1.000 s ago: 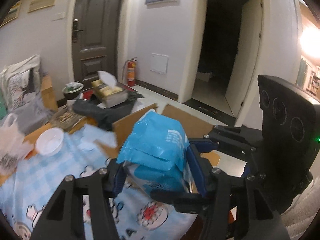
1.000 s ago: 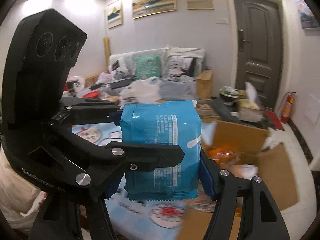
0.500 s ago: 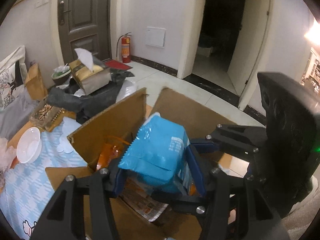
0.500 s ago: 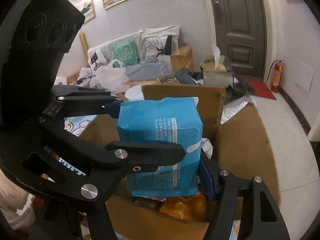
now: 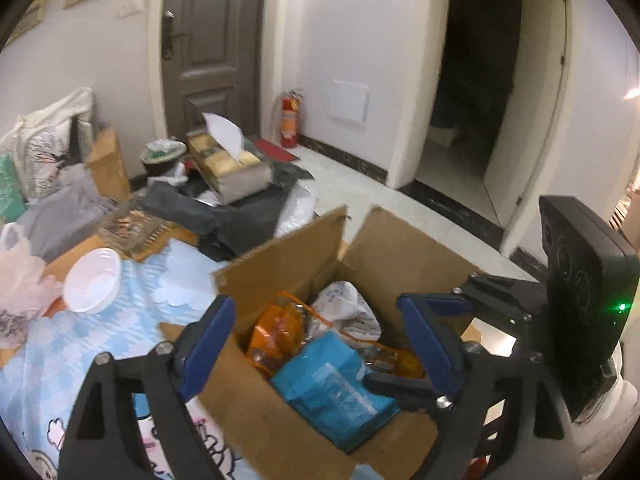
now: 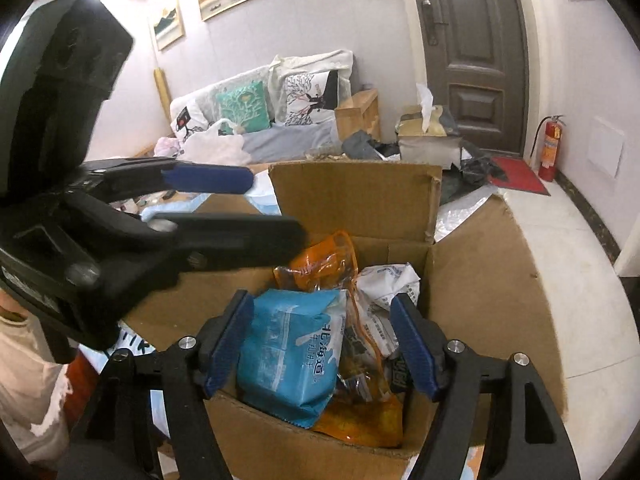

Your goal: Organize snacks

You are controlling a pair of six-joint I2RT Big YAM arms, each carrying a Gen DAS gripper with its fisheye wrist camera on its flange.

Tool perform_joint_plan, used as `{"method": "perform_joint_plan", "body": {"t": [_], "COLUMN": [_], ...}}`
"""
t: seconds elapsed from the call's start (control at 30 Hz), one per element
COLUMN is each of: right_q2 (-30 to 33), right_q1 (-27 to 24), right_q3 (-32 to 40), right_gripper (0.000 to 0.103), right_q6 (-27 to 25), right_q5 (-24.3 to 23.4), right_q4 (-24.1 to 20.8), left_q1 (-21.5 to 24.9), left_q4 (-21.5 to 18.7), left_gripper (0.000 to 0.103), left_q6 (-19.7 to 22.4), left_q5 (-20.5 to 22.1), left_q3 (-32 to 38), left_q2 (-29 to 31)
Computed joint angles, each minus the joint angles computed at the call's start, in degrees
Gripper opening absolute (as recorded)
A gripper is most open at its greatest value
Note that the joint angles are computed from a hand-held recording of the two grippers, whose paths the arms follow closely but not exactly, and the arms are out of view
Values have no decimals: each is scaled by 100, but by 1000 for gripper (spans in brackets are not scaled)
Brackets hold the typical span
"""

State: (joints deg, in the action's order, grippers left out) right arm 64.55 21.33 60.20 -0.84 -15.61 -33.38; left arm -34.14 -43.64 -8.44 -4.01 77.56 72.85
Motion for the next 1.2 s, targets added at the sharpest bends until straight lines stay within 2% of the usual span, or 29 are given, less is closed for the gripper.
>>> {"method": "perform_joint_plan", "body": {"t": [0.13, 0.17, 0.3, 0.4, 0.5, 0.57, 0.6, 0.73, 0.9, 1.2], "right_q2": [-226, -318, -710, -999, -1348, -1503, -1593, -1737, -1556, -1537], "right_q1": [105, 145, 387, 634, 1029, 1268, 1434, 1988, 2292, 2418], "right_q3": [-96, -143, -328, -499, -741, -859, -945, -1163, -1122, -1118], "right_gripper": [70, 74, 79, 83, 93, 103, 103, 103, 103, 103], "right_q6": [51, 67, 148, 252, 320, 319, 309, 302, 384, 503], "right_q5": [69, 103, 302, 497, 902, 1173, 1365, 2081, 2493, 2560], "right_q4": [80, 121, 379, 709, 1178, 1430, 1599, 1965, 1711, 1588], "left_q1": [-164, -184, -488, -610, -796, -990, -1073, -930, -771, -965], "left_q4": [202, 229, 361, 254, 91, -50, -71, -426, -419, -519], "left_gripper": [92, 101, 102, 102, 102, 102, 102, 102, 102, 102], "left_q6": [-183, -216, -485, -895, -1365, -1668, -1747, -1917, -2013, -2179], "left_q5": [-755, -938, -2162, -2850, -3640, -4309, -4592, -4450, -4213, -4295], "left_q3": [-427, -519, -1161, -1482, -1824, -2034, -2144, -2362, -2548, -2535], "left_q2": [-633, -766, -1602, -2073, -2581, -2864, -2984, -3276, -3406, -3368]}}
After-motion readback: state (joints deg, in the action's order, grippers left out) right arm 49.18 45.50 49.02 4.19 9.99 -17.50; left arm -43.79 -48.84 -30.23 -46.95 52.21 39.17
